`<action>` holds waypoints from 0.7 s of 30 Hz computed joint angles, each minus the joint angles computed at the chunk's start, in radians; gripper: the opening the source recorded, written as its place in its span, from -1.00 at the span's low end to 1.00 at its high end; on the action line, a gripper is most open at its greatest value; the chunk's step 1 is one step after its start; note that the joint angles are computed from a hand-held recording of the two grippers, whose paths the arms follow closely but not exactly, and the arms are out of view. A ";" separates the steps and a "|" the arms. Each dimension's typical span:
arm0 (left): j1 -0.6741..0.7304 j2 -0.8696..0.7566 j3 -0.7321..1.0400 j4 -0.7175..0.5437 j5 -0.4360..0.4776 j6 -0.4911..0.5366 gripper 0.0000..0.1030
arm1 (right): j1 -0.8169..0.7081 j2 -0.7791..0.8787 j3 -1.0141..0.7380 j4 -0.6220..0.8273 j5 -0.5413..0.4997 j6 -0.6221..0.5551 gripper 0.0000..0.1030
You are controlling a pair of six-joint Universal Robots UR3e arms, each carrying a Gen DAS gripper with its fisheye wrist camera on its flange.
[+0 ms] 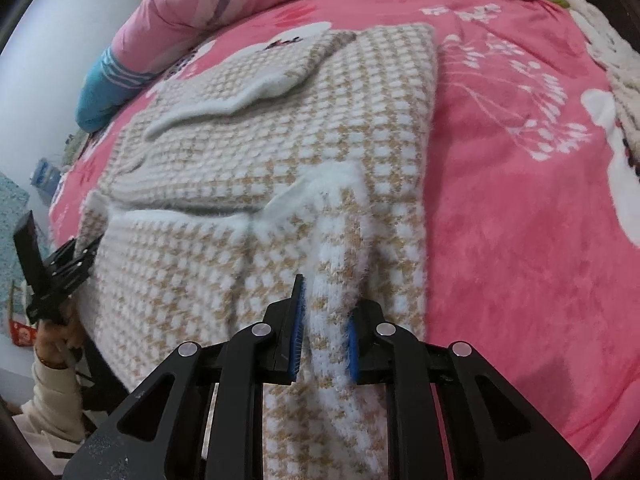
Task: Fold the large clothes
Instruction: 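Grasp the white trim edge with the right gripper beside the left gripper, then hold the trim edge closed in both grippers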
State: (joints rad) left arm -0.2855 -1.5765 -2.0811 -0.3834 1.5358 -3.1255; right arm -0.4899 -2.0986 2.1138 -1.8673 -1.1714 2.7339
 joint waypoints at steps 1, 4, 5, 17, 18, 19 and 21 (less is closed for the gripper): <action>-0.001 0.000 0.000 0.001 0.001 -0.001 -0.23 | 0.017 -0.002 0.001 -0.015 -0.015 0.013 -0.74; -0.002 -0.001 -0.001 0.002 0.001 -0.002 -0.22 | 0.092 0.010 0.001 -0.078 -0.079 0.059 -0.76; -0.001 0.000 -0.002 0.003 0.000 -0.002 -0.22 | 0.125 0.024 0.002 -0.109 -0.104 0.082 -0.76; 0.000 -0.001 -0.001 0.004 -0.003 -0.004 -0.22 | 0.253 0.096 0.015 -0.237 -0.197 0.182 -0.77; -0.001 -0.001 -0.001 0.003 -0.002 -0.005 -0.22 | 0.244 0.091 0.015 -0.229 -0.192 0.174 -0.77; -0.002 -0.002 -0.001 0.004 -0.001 -0.004 -0.22 | 0.246 0.090 0.015 -0.228 -0.196 0.173 -0.77; 0.006 0.001 -0.004 0.003 -0.008 0.002 -0.22 | 0.242 0.079 0.023 -0.225 -0.199 0.165 -0.76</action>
State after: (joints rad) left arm -0.2799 -1.5755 -2.0847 -0.3800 1.5277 -3.1233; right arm -0.2480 -2.0196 2.1363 -2.0921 -1.3700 2.8992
